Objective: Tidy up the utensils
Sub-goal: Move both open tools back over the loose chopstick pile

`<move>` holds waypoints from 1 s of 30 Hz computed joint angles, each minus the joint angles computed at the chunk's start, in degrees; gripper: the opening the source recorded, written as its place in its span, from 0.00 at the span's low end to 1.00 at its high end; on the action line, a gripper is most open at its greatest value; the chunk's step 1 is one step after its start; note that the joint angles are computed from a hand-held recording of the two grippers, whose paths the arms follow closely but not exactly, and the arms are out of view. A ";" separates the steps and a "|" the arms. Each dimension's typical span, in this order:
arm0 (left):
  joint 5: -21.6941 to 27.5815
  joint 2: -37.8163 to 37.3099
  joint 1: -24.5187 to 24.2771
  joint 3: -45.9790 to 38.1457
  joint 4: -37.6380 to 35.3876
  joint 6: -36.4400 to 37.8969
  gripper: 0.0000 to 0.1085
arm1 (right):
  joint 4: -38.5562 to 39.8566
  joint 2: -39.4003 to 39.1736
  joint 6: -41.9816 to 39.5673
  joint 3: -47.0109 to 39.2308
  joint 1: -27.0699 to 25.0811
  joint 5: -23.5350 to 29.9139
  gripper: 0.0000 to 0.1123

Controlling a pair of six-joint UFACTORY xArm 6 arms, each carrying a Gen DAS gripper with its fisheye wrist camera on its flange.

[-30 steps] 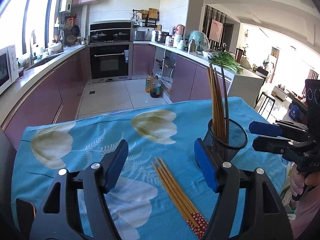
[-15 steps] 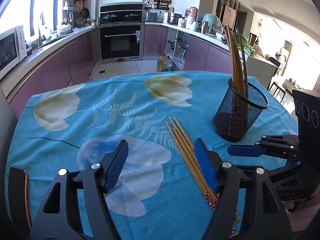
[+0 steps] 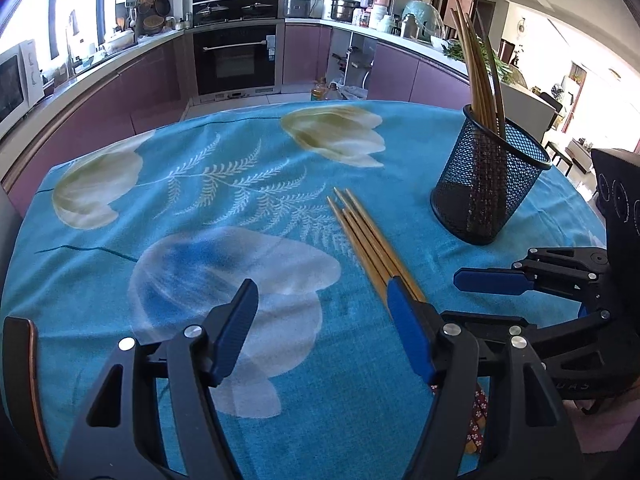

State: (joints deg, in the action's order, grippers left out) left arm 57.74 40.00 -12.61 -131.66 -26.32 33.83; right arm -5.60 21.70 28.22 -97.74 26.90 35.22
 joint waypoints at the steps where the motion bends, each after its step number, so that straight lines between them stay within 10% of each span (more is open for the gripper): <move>1: 0.23 0.30 0.01 -0.40 0.05 -0.12 0.60 | -0.11 -0.19 0.01 0.25 -0.05 0.09 0.34; 30: 7.54 7.94 -1.21 -11.50 2.55 -1.34 0.60 | -1.20 0.25 0.89 -0.89 -0.40 2.58 0.30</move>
